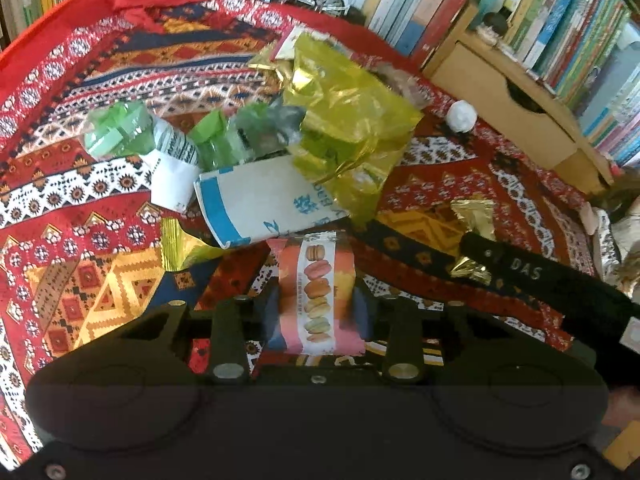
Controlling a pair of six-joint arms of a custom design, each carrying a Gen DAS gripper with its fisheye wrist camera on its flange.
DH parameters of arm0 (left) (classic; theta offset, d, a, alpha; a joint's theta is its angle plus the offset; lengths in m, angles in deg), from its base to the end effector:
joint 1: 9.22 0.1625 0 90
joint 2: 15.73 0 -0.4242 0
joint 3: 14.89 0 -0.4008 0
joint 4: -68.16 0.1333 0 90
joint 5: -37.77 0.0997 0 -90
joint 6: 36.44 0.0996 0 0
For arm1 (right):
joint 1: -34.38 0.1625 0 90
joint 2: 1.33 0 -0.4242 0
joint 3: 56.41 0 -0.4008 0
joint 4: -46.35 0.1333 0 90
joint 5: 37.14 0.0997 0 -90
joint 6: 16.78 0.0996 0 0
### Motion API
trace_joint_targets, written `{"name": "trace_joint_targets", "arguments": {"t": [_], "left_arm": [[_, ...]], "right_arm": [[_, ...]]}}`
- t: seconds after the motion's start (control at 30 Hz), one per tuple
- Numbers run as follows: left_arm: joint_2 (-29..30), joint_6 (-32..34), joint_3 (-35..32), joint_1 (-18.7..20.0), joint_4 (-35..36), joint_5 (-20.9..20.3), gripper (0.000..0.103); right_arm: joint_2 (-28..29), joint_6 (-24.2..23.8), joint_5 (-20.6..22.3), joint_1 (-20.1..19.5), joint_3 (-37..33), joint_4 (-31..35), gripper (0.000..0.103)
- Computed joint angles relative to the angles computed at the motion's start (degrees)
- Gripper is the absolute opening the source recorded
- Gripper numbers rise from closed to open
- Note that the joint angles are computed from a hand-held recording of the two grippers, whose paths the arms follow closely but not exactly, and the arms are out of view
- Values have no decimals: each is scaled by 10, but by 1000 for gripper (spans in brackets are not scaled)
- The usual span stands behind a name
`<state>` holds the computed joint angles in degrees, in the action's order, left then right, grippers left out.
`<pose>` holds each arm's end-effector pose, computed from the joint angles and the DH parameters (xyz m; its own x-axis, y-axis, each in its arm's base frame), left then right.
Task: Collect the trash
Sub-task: 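Carry both held packets with both grippers over to the black trash bin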
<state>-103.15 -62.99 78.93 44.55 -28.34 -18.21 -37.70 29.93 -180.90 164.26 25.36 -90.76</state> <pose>-0.1532 -0.5290 0.4592 -0.8628 0.0769 -0.4997 0.2296 0.9402 -0.2516 0.5051 -0.5219 0.0728 -0.7882 0.3111 0.5311 -0.0980 0.7884 -0.6073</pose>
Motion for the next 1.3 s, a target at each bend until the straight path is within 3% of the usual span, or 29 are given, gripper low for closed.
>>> {"name": "trace_joint_targets", "arguments": {"t": [0.3, 0.7, 0.97, 1.3], "left_arm": [[-40, -5, 1, -19, 4, 20, 34], [-146, -57, 19, -39, 63, 77, 34], [-238, -139, 15, -43, 183, 122, 34], [-330, -285, -28, -38, 397, 160, 34]], "right_arm": [[11, -16, -9, 25, -23, 2, 31], [58, -59, -4, 77, -82, 11, 32], [105, -93, 49, 114, -126, 13, 32], [171, -111, 143, 159, -188, 38, 32]]}}
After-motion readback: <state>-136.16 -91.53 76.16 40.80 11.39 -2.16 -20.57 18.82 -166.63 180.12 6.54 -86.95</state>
